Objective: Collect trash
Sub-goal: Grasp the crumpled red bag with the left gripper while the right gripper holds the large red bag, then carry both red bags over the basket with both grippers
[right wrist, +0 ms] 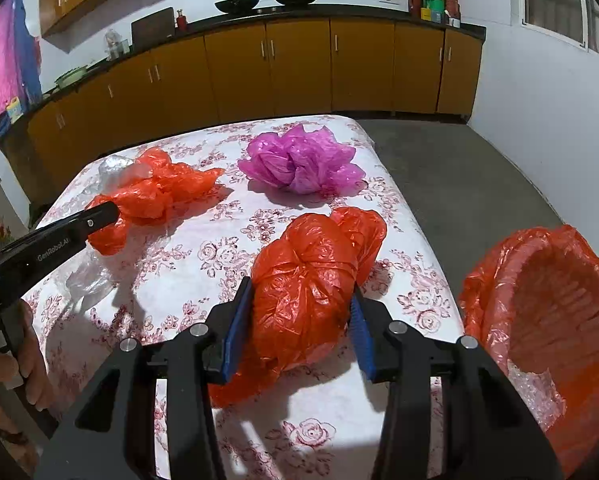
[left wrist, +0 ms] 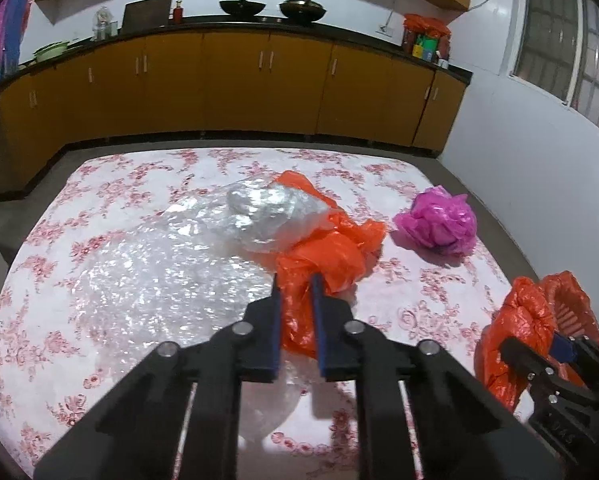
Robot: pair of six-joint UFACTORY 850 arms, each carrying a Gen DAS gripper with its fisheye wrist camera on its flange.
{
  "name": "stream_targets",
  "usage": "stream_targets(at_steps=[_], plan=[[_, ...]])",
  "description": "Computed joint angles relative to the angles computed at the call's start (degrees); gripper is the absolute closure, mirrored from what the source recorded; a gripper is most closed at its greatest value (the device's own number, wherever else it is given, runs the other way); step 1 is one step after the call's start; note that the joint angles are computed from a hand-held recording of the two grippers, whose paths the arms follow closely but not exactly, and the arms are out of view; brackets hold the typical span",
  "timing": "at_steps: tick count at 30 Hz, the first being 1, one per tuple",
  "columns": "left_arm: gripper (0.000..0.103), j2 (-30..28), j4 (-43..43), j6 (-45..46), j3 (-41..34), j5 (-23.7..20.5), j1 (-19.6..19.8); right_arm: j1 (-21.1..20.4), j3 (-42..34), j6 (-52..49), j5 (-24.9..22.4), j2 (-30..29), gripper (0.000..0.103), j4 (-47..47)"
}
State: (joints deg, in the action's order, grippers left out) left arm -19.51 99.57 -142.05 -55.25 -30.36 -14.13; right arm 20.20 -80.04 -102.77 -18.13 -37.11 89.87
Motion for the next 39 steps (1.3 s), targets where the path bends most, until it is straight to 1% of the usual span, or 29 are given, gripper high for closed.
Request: stream_targets(at_steps=[5,12,25,30,39], plan=[[0.097,0.98,2.97,-1.64,0.62,-1.04,-1.34,-0.48,1.0,-2.19,-0.84,0.9,0.058,1.97],[0.098,3.74,7.54,-5.07,2.22,-2.43,-3.74,-1.51,2.6,-5.23,-2.45,2.86,0.058,5.23],[0.098,7.28,6.6,-2.62,2.89,-5.31,-8.17,-3.85,5.42,-11.13,-4.39,6.67,0.058,11.46],[0.098,7.59,6.11,-1.41,2.38,-5.41,-9.54,-5.37,6.91,-13.88,-4.86,8.37,0.058,14.48],[0.098,6.9,7.78,-1.44,0.52,-4.88,-11.79,-8.72,7.92,-16.2,-4.29,9.5,0.058,18.18]])
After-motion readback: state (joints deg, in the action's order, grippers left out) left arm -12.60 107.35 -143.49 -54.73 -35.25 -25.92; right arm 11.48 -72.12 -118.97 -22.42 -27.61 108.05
